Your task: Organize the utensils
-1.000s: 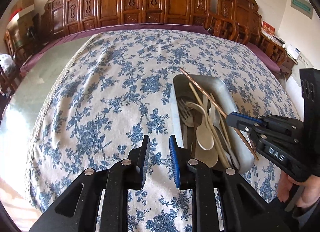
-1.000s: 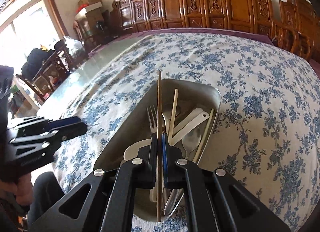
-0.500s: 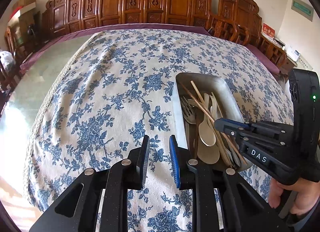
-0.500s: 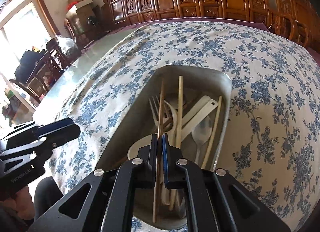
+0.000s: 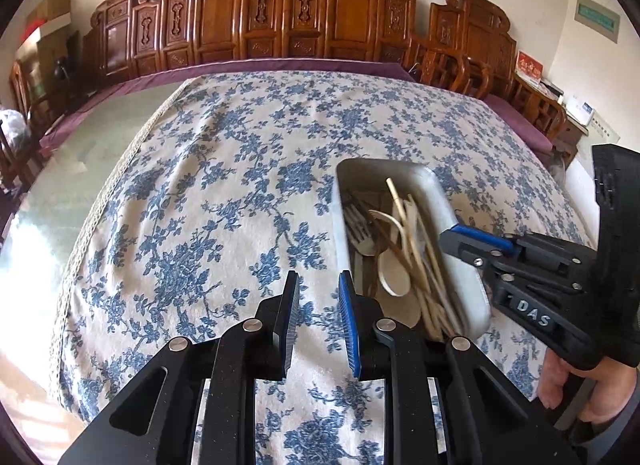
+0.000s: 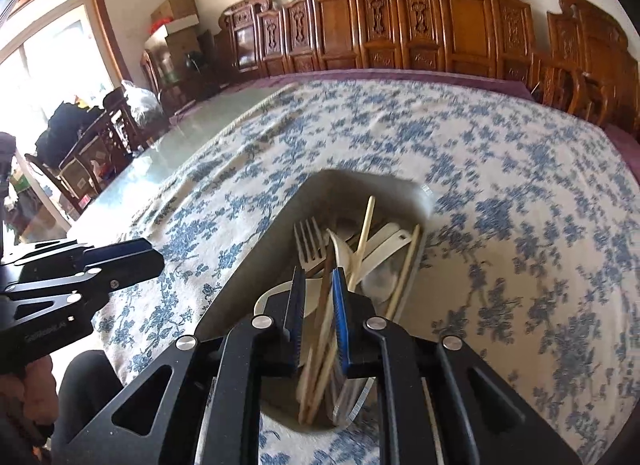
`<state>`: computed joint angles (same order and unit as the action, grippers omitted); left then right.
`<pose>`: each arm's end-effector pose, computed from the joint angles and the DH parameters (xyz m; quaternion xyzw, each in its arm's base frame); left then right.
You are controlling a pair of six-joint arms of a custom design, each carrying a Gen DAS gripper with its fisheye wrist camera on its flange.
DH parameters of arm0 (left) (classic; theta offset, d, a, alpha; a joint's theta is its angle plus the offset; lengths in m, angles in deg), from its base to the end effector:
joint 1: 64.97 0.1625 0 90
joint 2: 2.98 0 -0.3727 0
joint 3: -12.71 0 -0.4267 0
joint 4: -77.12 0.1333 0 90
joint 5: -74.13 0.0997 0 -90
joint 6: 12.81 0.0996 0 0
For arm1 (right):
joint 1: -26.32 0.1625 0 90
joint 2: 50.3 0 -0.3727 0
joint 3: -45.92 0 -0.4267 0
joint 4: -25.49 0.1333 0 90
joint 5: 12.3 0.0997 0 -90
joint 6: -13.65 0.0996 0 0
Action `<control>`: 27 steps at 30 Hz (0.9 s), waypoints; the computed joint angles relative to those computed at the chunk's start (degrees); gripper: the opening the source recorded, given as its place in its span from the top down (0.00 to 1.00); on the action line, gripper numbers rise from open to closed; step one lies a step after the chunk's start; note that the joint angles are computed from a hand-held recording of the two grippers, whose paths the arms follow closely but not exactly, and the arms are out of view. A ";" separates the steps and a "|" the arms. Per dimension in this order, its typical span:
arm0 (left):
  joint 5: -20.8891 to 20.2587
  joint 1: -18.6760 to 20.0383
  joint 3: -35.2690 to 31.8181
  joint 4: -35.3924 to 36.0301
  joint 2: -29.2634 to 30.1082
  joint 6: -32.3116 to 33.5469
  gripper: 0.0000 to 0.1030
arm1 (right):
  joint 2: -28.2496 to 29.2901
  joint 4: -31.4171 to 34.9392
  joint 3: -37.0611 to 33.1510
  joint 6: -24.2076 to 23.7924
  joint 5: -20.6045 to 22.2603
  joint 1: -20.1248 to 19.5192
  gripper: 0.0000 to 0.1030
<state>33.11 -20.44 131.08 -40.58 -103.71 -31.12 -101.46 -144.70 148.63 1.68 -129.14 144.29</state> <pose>-0.1724 -0.4620 0.3524 0.1775 0.8897 -0.2859 0.3085 0.3731 -0.5143 0.0884 0.2679 -0.9054 0.2695 0.1892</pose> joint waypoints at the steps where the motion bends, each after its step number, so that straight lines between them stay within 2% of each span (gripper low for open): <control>1: 0.01 -0.55 0.15 -0.07 -0.15 -0.10 0.82 | -0.80 -0.67 0.75 -0.38 -0.12 0.16 0.85; 3: 0.31 -1.47 0.42 -0.13 -0.34 -0.25 0.80 | -2.53 -2.19 2.36 -1.16 -0.80 0.63 0.85; 5: 0.90 -2.54 0.75 -0.05 -0.57 -0.49 0.76 | -4.25 -3.30 3.88 -1.41 -1.36 0.98 0.78; 9: 1.50 -4.56 1.41 -0.03 -1.11 -1.00 0.72 | -8.12 -5.85 7.44 -1.56 -2.49 1.64 0.72; 12: 1.79 -5.87 1.82 -0.44 -1.34 -1.25 0.65 | -10.66 -7.07 9.68 -1.53 -4.13 2.29 0.64; 14: 2.13 -6.97 2.29 -0.92 -1.54 -1.52 0.52 | -12.32 -7.84 11.12 -1.30 -5.20 2.67 0.55; 18: 2.89 -9.13 3.32 -1.47 -2.14 -2.02 0.33 | -15.79 -8.99 13.91 -0.24 -7.54 3.47 0.40; 20: 3.43 -10.27 3.73 -1.67 -2.41 -2.47 0.22 | -17.10 -9.85 14.98 -0.10 -9.11 3.94 0.29; 21: 3.98 -10.88 3.79 -1.10 -2.50 -3.20 0.18 | -17.50 -10.22 15.32 -0.09 -9.66 4.07 0.27; 23: 4.63 -11.75 3.96 -0.45 -2.69 -4.24 0.11 | -18.81 -10.72 16.32 0.19 -11.15 4.51 0.16; 27: 5.22 -13.32 4.28 1.21 -3.18 -6.44 0.08 | -20.04 -12.02 17.36 0.61 -13.73 5.29 0.04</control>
<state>38.33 -33.77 135.35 -39.37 -106.88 -37.56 -121.50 -156.72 165.99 2.29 -142.87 149.58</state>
